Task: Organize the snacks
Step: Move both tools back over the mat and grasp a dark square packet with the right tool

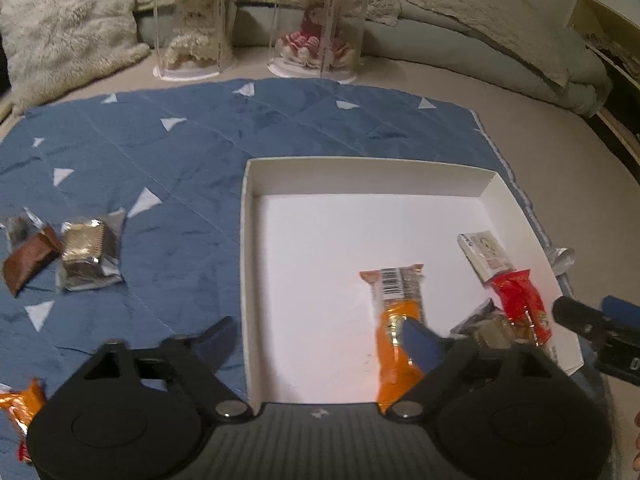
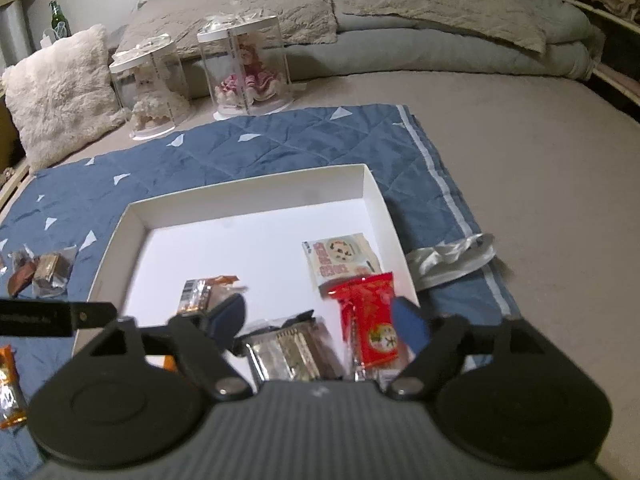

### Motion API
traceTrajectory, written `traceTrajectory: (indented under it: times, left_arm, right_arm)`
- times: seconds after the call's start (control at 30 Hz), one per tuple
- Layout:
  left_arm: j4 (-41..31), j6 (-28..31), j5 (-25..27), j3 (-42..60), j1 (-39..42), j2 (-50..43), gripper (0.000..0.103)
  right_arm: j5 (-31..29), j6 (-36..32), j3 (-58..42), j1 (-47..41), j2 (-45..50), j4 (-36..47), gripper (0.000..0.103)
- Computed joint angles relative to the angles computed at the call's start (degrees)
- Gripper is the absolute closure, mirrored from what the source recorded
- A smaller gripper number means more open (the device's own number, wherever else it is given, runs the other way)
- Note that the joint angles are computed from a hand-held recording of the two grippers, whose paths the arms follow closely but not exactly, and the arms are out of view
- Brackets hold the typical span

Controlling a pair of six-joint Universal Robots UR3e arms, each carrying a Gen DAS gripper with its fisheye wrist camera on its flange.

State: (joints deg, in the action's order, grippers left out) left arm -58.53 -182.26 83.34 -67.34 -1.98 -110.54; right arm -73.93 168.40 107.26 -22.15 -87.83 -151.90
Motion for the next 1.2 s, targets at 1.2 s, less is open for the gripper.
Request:
traceTrajectory:
  times: [1.2]
  left_arm:
    - [9.1,16.4,-2.8,-17.0,31.7,10.9,0.0]
  right_arm:
    - [-8.6,9.7,-26.6,29.7,23.6,-0.6,0.0]
